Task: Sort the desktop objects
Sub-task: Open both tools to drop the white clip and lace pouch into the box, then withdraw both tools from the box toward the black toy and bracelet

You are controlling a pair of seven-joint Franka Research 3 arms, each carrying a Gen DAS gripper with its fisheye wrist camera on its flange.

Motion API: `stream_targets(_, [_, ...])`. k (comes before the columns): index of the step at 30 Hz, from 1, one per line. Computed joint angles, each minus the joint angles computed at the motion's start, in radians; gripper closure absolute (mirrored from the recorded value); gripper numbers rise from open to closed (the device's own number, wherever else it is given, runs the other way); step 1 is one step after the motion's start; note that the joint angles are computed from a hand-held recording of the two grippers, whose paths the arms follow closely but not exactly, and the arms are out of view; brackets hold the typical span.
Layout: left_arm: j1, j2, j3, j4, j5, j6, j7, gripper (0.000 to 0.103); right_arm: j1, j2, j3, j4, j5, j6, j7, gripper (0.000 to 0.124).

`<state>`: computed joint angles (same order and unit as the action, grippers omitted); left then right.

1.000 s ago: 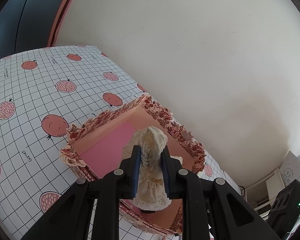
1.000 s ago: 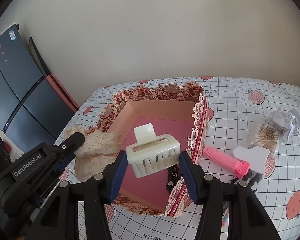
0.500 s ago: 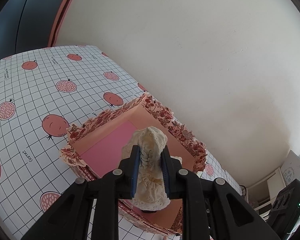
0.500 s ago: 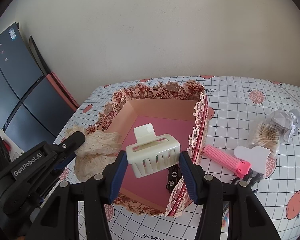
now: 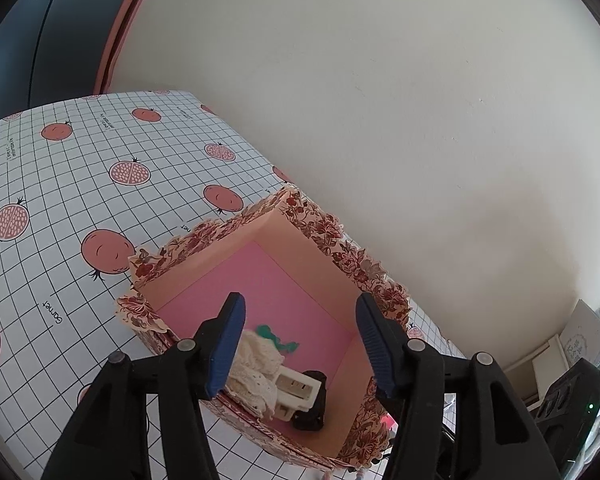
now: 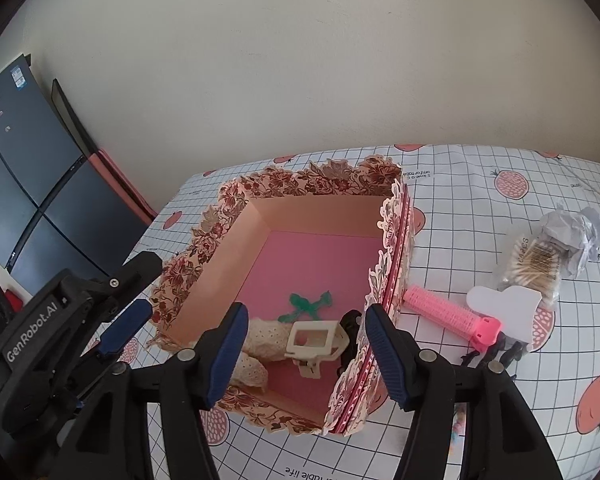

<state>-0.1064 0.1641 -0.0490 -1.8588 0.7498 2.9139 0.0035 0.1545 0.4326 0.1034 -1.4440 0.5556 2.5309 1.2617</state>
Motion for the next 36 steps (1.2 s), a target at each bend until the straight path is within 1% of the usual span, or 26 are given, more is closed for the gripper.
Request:
stream_targets(9, [0.002,0.005,-0.011,0.007,-0.043,-0.023,0.046,0.043,-0.002,0.000,-0.003,0.005,-0.003,-0.007,0.000,0.059])
stream_targets(18, [-0.006,0.007,-0.011,0.014,-0.045,-0.044,0.064,0.043,-0.004,-0.007,-0.010,0.001,-0.013,-0.005,0.007,0.059])
stream_targets(19, [-0.007,0.008,-0.012,0.017,-0.047,-0.050,0.067,0.042,-0.003,-0.010,-0.012,-0.001,-0.016,-0.006,0.010,0.059])
stream_targets(20, [-0.008,0.010,-0.012,0.020,-0.046,-0.053,0.068,0.036,-0.003,-0.011,-0.014,-0.001,-0.020,-0.008,0.014,0.058])
stream_targets(21, [-0.011,0.010,-0.011,0.022,-0.038,-0.057,0.063,0.034,-0.003,-0.012,-0.016,0.000,-0.024,-0.011,0.016,0.057])
stream_targets(27, [-0.014,0.017,-0.015,0.037,-0.035,-0.075,0.079,0.032,-0.008,-0.019,-0.021,-0.003,-0.032,-0.016,0.028,0.053])
stream_targets(28, [-0.015,0.016,-0.015,0.037,-0.035,-0.077,0.082,0.029,-0.009,-0.019,-0.023,-0.002,-0.033,-0.016,0.032,0.050])
stream_targets(29, [-0.016,0.017,-0.015,0.040,-0.033,-0.080,0.080,0.023,-0.010,-0.020,-0.023,-0.002,-0.033,-0.017,0.035,0.048])
stream_targets(30, [-0.019,0.016,-0.012,0.040,-0.023,-0.081,0.071,0.021,-0.012,-0.019,-0.024,0.001,-0.033,-0.019,0.038,0.047])
stream_targets(36, [-0.025,0.015,-0.010,0.049,0.009,-0.101,0.050,0.015,-0.019,-0.020,-0.022,0.000,-0.025,-0.010,0.042,0.032])
